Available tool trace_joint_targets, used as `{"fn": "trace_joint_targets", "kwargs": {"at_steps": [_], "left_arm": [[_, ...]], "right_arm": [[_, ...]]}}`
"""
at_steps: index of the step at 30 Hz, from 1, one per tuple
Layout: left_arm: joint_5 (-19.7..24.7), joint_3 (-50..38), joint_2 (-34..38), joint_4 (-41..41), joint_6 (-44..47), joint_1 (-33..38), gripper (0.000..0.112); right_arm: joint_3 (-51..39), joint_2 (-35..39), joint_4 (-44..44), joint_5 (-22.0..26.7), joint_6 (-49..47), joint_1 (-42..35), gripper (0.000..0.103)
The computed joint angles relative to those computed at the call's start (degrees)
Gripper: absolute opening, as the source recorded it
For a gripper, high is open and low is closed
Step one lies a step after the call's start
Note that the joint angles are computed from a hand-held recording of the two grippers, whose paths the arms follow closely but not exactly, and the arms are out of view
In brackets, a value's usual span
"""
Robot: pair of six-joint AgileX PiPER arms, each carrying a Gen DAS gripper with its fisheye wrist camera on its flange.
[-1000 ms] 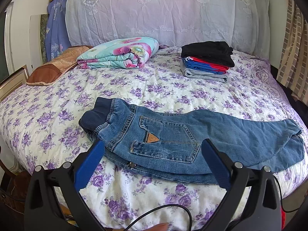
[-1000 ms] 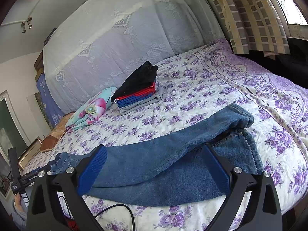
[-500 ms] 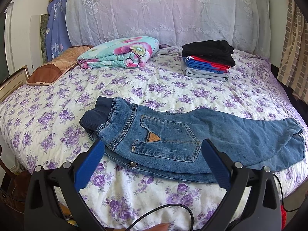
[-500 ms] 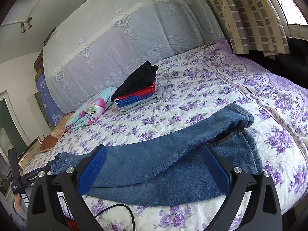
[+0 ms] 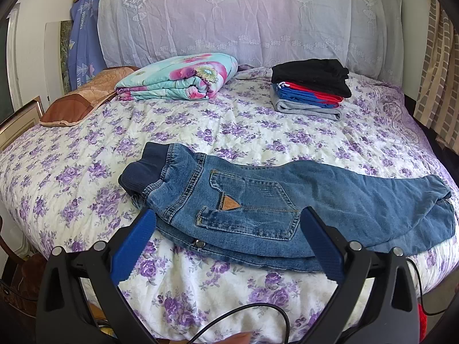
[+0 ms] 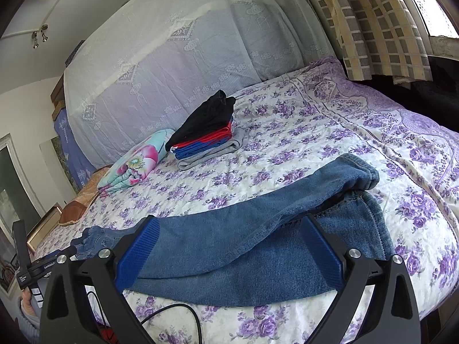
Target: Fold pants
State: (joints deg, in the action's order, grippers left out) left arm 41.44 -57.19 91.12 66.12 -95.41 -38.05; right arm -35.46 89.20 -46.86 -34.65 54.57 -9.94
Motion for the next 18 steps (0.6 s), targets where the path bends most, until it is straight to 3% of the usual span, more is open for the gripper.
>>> {"fn": "trace_joint_targets", "kwargs": {"at_steps": [18], "left_arm": [[-1.5, 1.6, 0.1, 1.0, -1.2, 1.0, 0.098]], "right_arm": [[0.6, 0.4, 1.9, -0.3, -1.4, 0.7, 0.099]]}}
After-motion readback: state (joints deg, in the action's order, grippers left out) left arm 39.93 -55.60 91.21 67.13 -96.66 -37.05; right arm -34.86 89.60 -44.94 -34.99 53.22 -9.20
